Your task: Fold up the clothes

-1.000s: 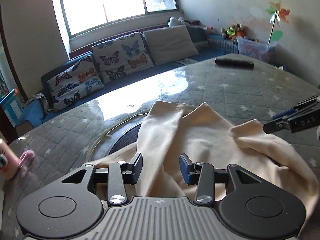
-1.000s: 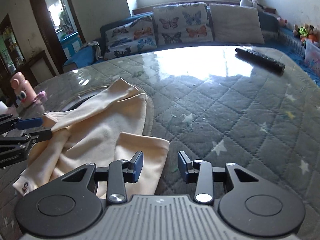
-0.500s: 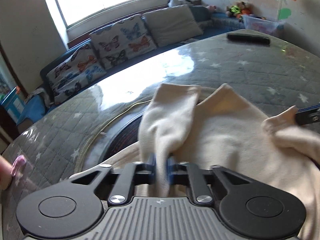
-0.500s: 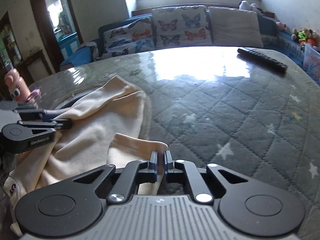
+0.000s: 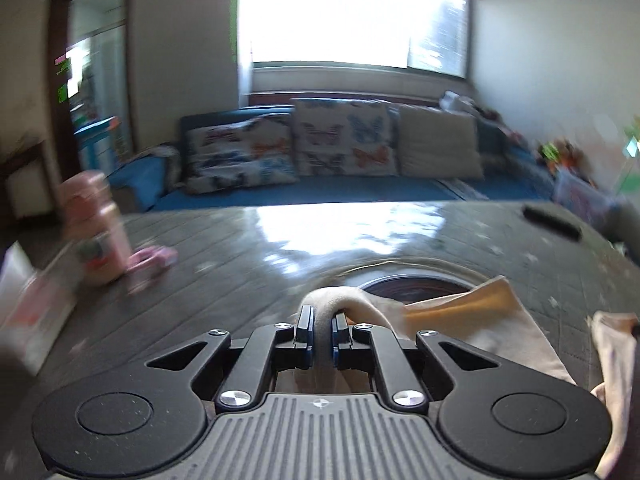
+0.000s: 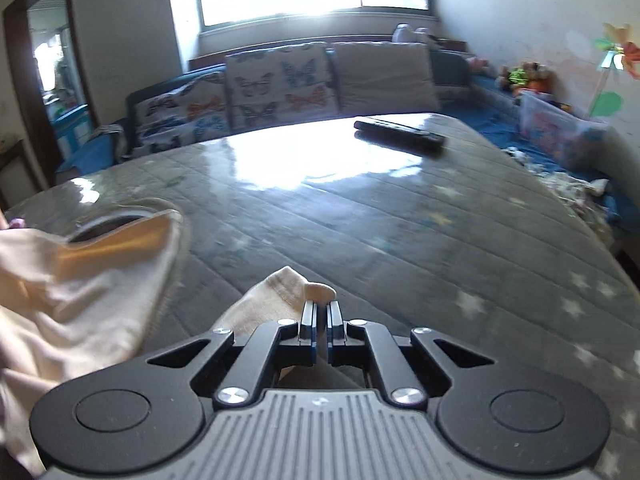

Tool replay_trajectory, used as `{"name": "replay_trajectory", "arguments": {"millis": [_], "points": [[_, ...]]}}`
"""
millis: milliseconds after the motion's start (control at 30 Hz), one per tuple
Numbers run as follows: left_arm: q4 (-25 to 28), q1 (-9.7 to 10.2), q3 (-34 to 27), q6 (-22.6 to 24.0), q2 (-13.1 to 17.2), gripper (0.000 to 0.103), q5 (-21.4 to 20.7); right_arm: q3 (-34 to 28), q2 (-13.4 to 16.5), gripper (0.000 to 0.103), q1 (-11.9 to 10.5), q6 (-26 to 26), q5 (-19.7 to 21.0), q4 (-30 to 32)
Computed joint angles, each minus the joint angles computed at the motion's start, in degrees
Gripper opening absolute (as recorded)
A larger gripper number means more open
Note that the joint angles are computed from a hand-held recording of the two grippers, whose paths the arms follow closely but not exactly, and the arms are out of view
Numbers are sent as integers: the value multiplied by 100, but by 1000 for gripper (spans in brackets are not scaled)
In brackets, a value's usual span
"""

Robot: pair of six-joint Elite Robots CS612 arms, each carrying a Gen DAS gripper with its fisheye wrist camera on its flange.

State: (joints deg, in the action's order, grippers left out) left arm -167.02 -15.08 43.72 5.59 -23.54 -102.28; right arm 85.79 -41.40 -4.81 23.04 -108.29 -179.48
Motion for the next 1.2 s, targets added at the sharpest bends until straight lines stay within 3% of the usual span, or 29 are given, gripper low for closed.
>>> {"name": "replay_trajectory", "arguments": {"millis": [100,267,333,433,567,700,767,900,1033,1200], "points": [[-73,118,473,-240,-232,9,131,197,-88,4,11,103,-209,1],[115,152,794,-343,-357,12,836,302,-154,7,43,134,-339,240],[-23,179,1047,-247,-472,15,838,314,-176,11,86,42,-376,152],[-336,212,1497,-1,-691,28,745,334,-222,11,138,-283,-297,-11],[-413,241,2009,450,-970,29,207,338,-286,18,166,-715,487,-170],[-295,226,2359,933,-1143,31,-449,234,-267,20,217,-1276,1515,-105],[-240,208,2471,1166,-1193,35,-703,151,-239,29,251,-1524,1989,10],[-75,172,2548,1540,-1221,37,-1024,-8,-220,35,342,-2444,2754,430],[94,152,2522,1916,-1185,41,-1279,-155,-171,39,480,-3343,3102,849],[422,128,2469,2266,-1143,40,-1374,-316,-24,39,654,-4042,2952,975]]}}
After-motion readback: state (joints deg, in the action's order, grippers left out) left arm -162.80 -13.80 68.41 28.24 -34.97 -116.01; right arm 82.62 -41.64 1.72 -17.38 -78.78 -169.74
